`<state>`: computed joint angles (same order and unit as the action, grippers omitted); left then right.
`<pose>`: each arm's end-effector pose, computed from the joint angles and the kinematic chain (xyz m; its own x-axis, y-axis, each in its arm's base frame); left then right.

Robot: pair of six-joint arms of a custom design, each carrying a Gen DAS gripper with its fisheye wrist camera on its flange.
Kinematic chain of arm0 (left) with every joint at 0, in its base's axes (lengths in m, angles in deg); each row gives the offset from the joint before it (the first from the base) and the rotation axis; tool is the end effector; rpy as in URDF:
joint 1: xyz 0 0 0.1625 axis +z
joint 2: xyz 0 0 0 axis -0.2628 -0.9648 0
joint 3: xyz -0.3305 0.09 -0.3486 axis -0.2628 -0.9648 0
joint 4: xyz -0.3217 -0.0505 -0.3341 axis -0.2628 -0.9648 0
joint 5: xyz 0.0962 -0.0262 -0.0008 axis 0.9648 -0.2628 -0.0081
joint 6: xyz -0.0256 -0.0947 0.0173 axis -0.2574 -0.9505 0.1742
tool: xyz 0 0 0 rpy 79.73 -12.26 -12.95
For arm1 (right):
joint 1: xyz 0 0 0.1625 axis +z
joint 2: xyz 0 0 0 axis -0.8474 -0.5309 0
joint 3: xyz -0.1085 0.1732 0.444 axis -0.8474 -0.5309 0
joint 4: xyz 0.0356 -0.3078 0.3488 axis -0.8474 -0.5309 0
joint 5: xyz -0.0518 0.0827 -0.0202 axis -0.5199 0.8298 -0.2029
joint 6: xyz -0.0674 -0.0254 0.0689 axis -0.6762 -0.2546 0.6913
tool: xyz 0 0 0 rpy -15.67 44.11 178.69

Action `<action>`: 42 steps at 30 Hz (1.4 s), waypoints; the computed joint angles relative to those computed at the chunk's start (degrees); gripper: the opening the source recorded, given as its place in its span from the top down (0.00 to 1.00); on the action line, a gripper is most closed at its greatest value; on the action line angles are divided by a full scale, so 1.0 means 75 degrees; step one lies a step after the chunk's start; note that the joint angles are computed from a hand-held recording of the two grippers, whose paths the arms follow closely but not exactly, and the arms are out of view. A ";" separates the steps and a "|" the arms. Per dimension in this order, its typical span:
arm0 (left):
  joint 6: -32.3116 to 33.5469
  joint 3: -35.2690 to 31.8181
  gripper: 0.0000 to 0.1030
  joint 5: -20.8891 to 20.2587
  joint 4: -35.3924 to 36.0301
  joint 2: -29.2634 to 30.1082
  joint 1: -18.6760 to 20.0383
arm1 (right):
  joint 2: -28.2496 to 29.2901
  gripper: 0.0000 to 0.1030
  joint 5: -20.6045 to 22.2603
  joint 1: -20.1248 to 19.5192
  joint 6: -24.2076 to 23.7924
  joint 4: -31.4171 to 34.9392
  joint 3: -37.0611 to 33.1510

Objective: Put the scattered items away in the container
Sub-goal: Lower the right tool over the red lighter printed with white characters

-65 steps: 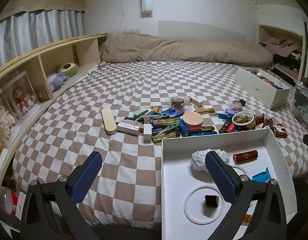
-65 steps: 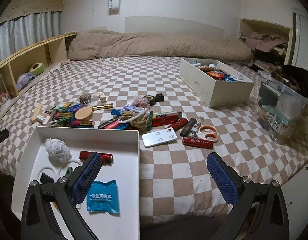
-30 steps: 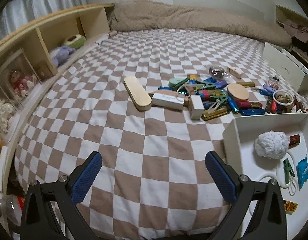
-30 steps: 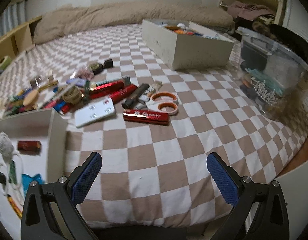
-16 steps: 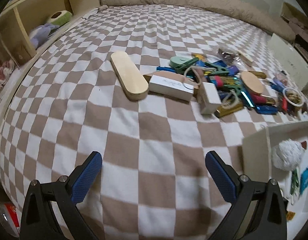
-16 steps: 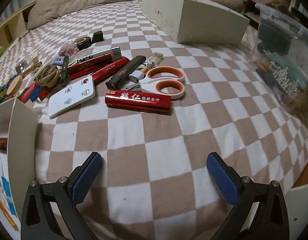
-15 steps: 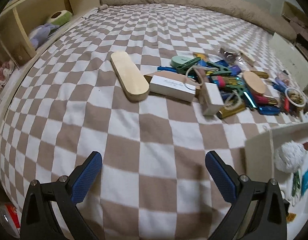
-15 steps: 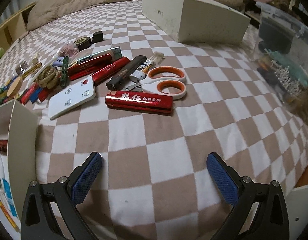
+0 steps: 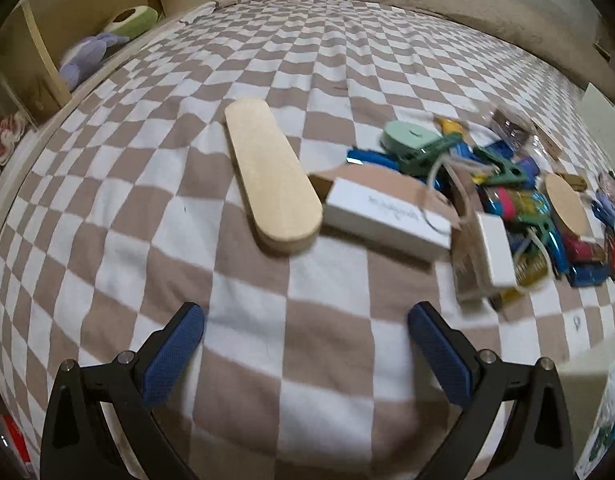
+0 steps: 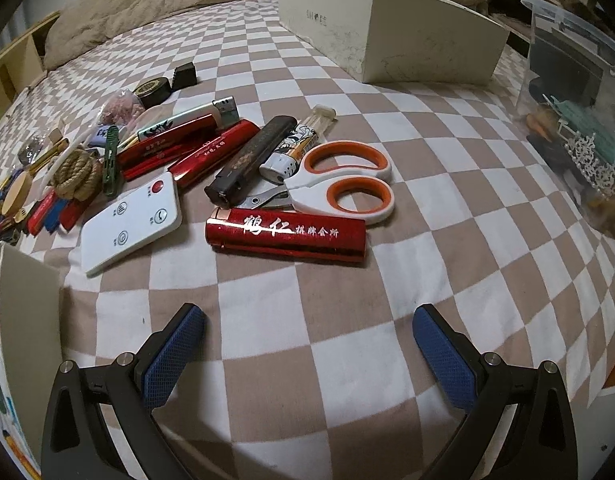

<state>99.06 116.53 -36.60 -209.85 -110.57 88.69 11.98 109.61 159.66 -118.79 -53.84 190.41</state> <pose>0.0260 -0.6207 0.2177 -0.6238 0.2672 -0.7345 0.5317 0.8339 -0.1482 0.1112 -0.3227 0.0513 -0.5150 0.6356 0.5752 0.0701 0.7000 -0.7107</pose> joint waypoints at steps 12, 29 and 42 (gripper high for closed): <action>0.0247 -0.0407 0.00 -0.0224 -0.1010 0.0406 0.0261 | 0.0203 0.00 0.0196 -0.0150 -0.0056 0.0028 -0.0227; 0.0329 -0.0634 0.00 0.0231 -0.1474 0.0792 0.0245 | -0.0096 0.00 0.0288 -0.0384 -0.0625 -0.1269 -0.0039; 0.0365 -0.0533 0.02 -0.0066 -0.1800 0.0704 0.0295 | 0.0021 0.03 0.1106 -0.0213 -0.1774 -0.2876 0.0044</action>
